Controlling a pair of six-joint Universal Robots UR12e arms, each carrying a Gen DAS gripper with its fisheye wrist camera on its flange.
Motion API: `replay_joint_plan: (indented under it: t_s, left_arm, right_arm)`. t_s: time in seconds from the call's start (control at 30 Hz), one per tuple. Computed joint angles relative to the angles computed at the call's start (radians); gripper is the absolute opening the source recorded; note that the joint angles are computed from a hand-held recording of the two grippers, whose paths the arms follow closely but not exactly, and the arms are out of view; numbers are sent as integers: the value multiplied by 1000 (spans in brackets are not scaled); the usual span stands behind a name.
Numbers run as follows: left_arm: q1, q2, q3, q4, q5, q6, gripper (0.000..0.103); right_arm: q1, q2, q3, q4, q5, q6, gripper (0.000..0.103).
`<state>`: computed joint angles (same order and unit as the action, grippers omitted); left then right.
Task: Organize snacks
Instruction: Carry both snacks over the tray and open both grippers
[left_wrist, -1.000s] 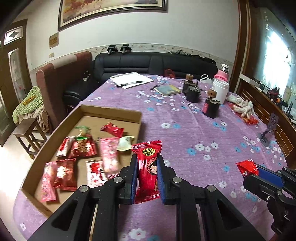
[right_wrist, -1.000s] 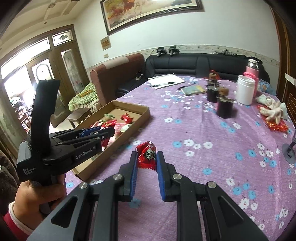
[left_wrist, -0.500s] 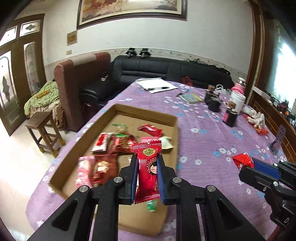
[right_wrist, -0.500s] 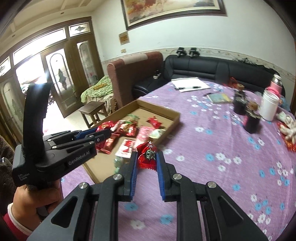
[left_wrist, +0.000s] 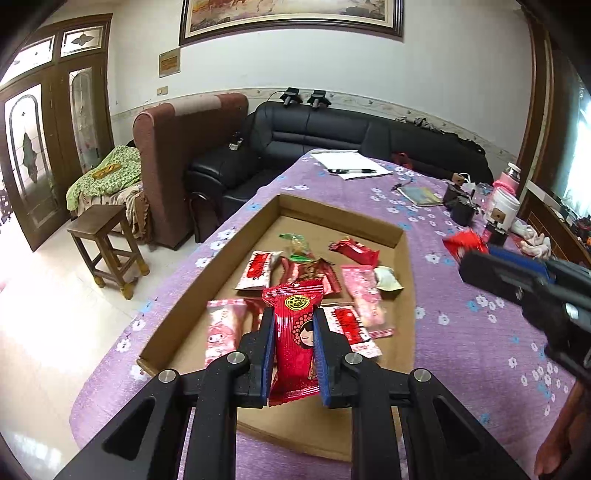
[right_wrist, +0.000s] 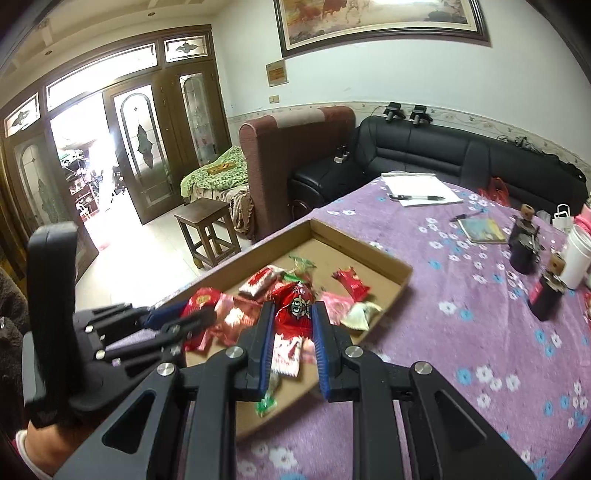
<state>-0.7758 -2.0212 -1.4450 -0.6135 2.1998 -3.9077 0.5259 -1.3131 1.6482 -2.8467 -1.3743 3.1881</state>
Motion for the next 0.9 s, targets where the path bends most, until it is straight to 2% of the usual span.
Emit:
replay_joint_plan:
  t_s: [0.43, 0.9]
  left_arm:
    - [25, -3, -10, -5, -47, -2, 20]
    - [36, -43, 37, -49, -83, 33, 20]
  right_arm:
    - [-9, 87, -99, 41, 30, -3, 19]
    - [-32, 163, -192, 101, 52, -17, 19]
